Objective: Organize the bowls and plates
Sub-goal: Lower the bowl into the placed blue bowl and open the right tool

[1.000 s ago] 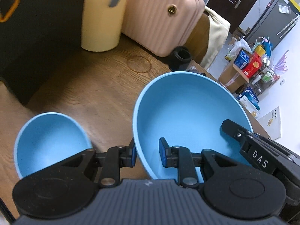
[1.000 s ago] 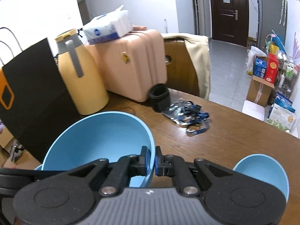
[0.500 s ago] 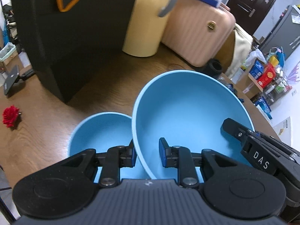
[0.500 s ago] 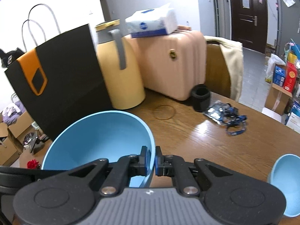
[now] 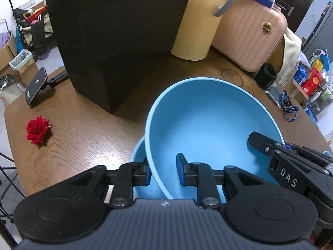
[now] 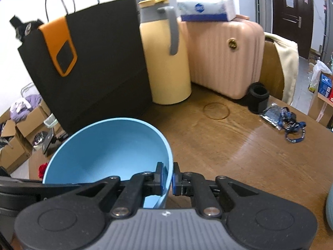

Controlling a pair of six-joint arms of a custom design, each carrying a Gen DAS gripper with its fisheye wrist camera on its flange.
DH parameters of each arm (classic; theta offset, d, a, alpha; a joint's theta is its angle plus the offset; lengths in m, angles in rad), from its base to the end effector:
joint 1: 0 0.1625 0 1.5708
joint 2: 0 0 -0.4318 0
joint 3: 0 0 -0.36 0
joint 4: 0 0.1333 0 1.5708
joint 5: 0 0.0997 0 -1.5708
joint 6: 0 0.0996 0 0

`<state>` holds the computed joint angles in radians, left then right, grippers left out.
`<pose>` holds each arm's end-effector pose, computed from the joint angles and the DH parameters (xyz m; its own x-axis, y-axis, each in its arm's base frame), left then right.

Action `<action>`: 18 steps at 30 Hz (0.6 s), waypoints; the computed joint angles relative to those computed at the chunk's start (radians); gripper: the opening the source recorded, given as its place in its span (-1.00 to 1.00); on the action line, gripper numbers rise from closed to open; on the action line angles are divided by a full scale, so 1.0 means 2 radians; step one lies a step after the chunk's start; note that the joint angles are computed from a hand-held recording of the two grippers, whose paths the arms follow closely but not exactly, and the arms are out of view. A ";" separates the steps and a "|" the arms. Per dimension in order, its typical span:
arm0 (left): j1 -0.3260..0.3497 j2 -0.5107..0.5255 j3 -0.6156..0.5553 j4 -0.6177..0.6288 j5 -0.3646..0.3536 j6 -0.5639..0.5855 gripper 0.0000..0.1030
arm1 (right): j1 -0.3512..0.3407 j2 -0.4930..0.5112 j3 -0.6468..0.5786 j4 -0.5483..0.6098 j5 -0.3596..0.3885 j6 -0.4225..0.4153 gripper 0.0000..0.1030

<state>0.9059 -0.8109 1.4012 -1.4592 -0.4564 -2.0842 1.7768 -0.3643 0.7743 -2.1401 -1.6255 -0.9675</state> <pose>-0.2223 -0.6445 0.1772 -0.4157 -0.8810 -0.2258 -0.2220 0.3390 -0.9142 0.2986 -0.8038 0.0905 -0.3892 -0.9069 0.1613 -0.9209 0.3871 -0.0455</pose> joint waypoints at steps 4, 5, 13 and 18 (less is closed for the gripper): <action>0.000 0.006 -0.008 0.053 0.002 -0.013 -0.53 | 0.001 -0.001 0.018 -0.011 -0.010 0.001 -0.85; 0.001 0.007 -0.011 0.062 0.001 -0.013 -0.53 | 0.001 -0.002 0.022 -0.012 -0.011 0.002 -0.85; 0.006 0.020 -0.030 0.118 0.000 0.008 -0.53 | 0.000 -0.012 0.063 -0.052 -0.021 -0.018 -0.83; 0.008 0.028 -0.034 0.124 0.000 0.033 -0.53 | -0.002 -0.020 0.093 -0.087 -0.029 -0.038 -0.82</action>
